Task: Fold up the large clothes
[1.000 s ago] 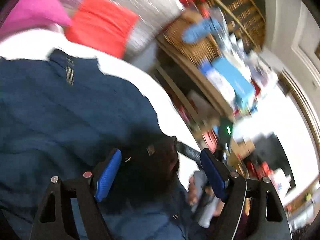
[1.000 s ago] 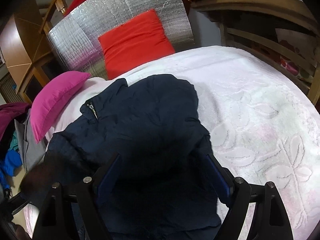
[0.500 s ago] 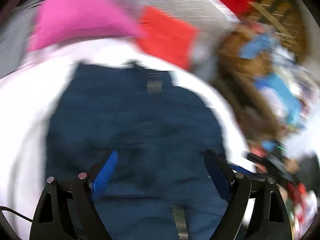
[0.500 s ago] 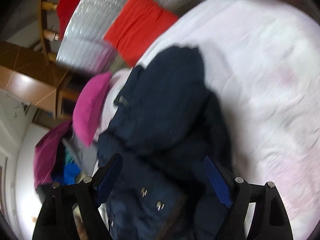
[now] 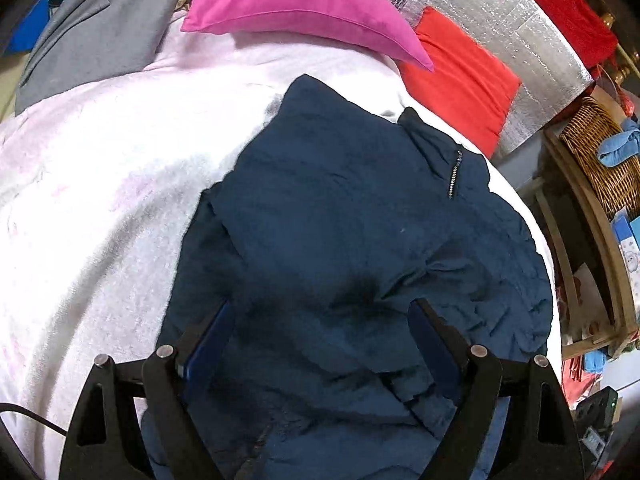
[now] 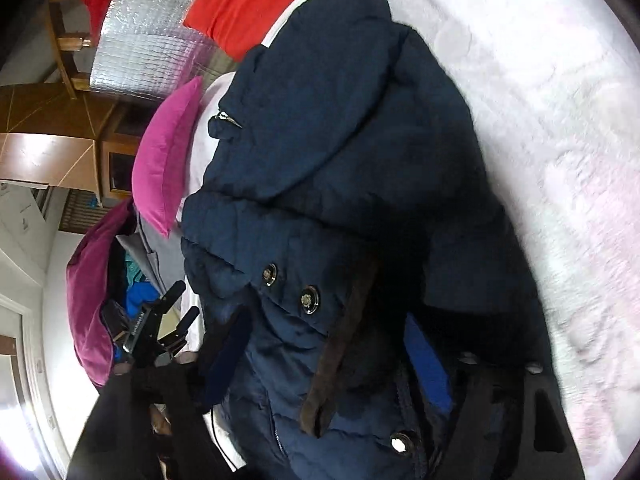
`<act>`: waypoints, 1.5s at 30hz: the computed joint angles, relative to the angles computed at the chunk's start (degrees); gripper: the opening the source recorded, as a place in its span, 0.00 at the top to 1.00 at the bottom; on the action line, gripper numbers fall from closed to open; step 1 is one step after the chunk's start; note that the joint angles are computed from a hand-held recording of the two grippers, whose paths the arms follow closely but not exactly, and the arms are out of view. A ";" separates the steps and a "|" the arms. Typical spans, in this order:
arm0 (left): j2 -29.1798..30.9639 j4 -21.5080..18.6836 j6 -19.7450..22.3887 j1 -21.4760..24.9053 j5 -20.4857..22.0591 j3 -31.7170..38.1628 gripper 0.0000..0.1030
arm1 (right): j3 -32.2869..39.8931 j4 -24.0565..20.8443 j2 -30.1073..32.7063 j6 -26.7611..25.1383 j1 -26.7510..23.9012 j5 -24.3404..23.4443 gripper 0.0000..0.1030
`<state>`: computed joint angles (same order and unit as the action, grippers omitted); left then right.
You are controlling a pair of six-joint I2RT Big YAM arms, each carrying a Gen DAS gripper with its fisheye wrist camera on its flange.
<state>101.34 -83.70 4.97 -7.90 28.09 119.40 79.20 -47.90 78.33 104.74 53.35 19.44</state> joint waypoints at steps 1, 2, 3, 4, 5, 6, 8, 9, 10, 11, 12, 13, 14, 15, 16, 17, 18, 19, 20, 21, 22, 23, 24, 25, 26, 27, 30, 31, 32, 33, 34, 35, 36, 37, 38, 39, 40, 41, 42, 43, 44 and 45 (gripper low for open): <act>0.03 0.27 -0.60 -0.37 -0.15 0.09 0.15 | 1.70 -2.16 1.17 -0.40 0.12 1.18 0.31; -0.30 1.06 -0.85 -0.67 -0.47 -0.51 0.18 | 2.86 -3.80 1.83 -0.81 0.38 2.12 0.38; -1.08 1.90 -1.19 -1.16 -0.75 -1.70 0.21 | 4.35 -5.87 2.74 -1.49 0.46 2.72 0.40; -1.36 1.85 -1.04 -1.41 -0.82 -1.75 0.26 | 6.15 -8.46 3.86 -1.71 0.45 3.09 0.42; -1.48 1.98 -0.56 -1.74 -0.94 -1.83 0.28 | 7.20 -10.30 4.46 -1.88 0.71 3.52 0.44; -1.66 2.35 -0.06 -2.11 -1.35 -1.94 0.28 | 9.29 -13.32 5.66 -2.68 0.80 3.88 0.45; -1.93 3.32 0.35 -2.79 -2.41 -2.15 0.28 | 17.17 -25.03 10.20 -6.07 1.02 5.27 0.65; -1.97 3.72 0.40 -3.11 -3.22 -2.13 0.28 | 21.80 -31.52 12.87 -8.25 1.15 5.98 0.66; -1.88 3.83 0.13 -3.25 -3.64 -1.96 0.28 | 25.31 -35.77 14.97 -9.96 1.07 5.97 0.66; -1.67 3.76 -0.15 -3.28 -3.62 -1.73 0.28 | 26.98 -37.50 15.87 -11.34 0.90 5.06 0.66; -1.34 3.45 -0.22 -3.27 -3.36 -1.37 0.28 | 27.07 -37.61 15.78 -11.71 0.74 4.29 0.66; -1.29 3.44 -0.07 -3.18 -3.22 -1.47 0.28 | 26.22 -36.66 15.13 -11.39 0.64 3.96 0.66; -1.21 3.58 -0.04 -3.31 -3.47 -1.52 0.28 | 24.30 -34.48 13.88 -10.99 0.55 4.14 0.66; -1.26 3.79 0.06 -3.48 -3.91 -1.70 0.28 | 22.79 -32.92 13.00 -10.75 0.54 4.08 0.65; -1.28 3.91 0.27 -3.72 -4.44 -1.91 0.28 | 21.14 -31.03 12.09 -10.47 0.46 3.85 0.65; -1.31 3.93 0.19 -3.90 -4.66 -2.11 0.28 | 19.64 -29.03 11.23 -10.59 0.48 3.87 0.65; -1.34 3.88 0.06 -3.92 -4.66 -2.21 0.28 | 19.85 -28.55 11.41 -10.79 0.60 4.15 0.65; -1.33 3.81 -0.27 -3.99 -4.54 -2.28 0.28 | 19.66 -27.90 11.29 -11.27 0.73 4.57 0.66; -1.32 3.77 -0.37 -4.04 -4.53 -2.27 0.28 | 19.95 -28.03 11.31 -11.73 1.00 5.56 0.66; -1.42 3.86 -0.38 -4.09 -4.62 -2.42 0.28 | 20.56 -28.23 11.77 -12.07 1.01 6.19 0.66; -1.56 3.91 -0.28 -4.03 -4.65 -2.58 0.28 | 21.57 -29.24 12.31 -12.37 1.20 7.19 0.66; -1.64 4.04 -0.18 -4.09 -4.77 -2.74 0.28 | 23.07 -31.28 13.03 -12.86 1.54 8.57 0.66; -1.66 4.03 -0.04 -4.05 -4.78 -2.72 0.28 | 24.06 -32.29 13.60 -13.49 1.61 9.31 0.66; -1.69 4.24 -0.03 -4.11 -4.85 -2.81 0.28 | 24.63 -32.67 13.93 -13.93 1.67 9.80 0.66; -1.72 4.37 0.01 -4.13 -4.93 -2.88 0.28 | 24.97 -32.40 14.29 -14.34 1.40 9.74 0.66; -1.67 4.40 -0.03 -4.18 -5.02 -2.87 0.28 | 24.49 -31.98 14.13 -14.38 1.31 9.45 0.66; -1.44 4.20 -0.22 -4.18 -4.89 -2.69 0.28 | 23.83 -31.33 14.43 -13.61 0.68 8.00 0.63; -1.60 4.15 -0.02 -4.01 -4.79 -2.86 0.28 | 22.41 -29.37 13.80 -13.47 0.37 7.03 0.59; -1.60 4.19 -0.05 -4.01 -4.84 -2.87 0.28 | 21.24 -27.62 13.28 -13.78 0.19 6.59 0.59; -1.57 4.12 -0.10 -3.96 -4.73 -2.82 0.28 | 20.90 -27.14 13.18 -14.17 0.21 6.72 0.59; -1.50 4.03 -0.24 -3.91 -4.60 -2.71 0.28 | 21.35 -27.64 13.46 -15.03 0.33 7.38 0.62; -1.51 4.07 -0.37 -3.83 -4.47 -2.67 0.28 | 21.92 -28.31 13.79 -15.43 0.51 8.09 0.72; -1.57 4.22 -0.51 -3.76 -4.42 -2.73 0.28 | 23.37 -30.07 14.56 -16.11 0.76 9.23 0.77; -1.66 4.37 -0.63 -3.70 -4.31 -2.77 0.28 | 24.81 -31.69 15.26 -16.85 1.03 10.56 0.78; -1.75 4.51 -0.68 -3.60 -4.12 -2.85 0.28 | 25.75 -32.49 15.61 -17.41 1.31 11.99 0.81; -1.90 4.76 -0.80 -3.49 -3.83 -2.97 0.28 | 26.38 -32.91 15.76 -18.04 1.54 13.57 0.81; -1.96 4.86 -0.90 -3.42 -3.60 -2.98 0.28 | 27.50 -34.06 16.20 -18.34 1.71 15.16 0.81; -2.19 5.26 -0.95 -3.35 -3.45 -3.22 0.28 | 28.51 -35.26 16.63 -18.36 1.77 16.55 0.81; -2.32 5.50 -1.03 -3.31 -3.36 -3.31 0.28 | 29.03 -35.90 16.82 -18.48 1.69 17.37 0.81; -2.37 5.67 -1.19 -3.31 -3.27 -3.36 0.28 | 29.36 -36.37 16.93 -18.52 1.55 18.00 0.81; -2.46 5.88 -1.34 -3.29 -3.09 -3.45 0.28 | 29.51 -36.75 16.97 -18.55 1.29 18.57 0.81; -2.51 6.02 -1.43 -3.28 -2.85 -3.51 0.28 | 29.82 -37.28 17.13 -18.63 0.98 19.04 0.81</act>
<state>98.83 -77.68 3.53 -11.18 25.24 115.88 109.02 -85.19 95.45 86.11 54.33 38.48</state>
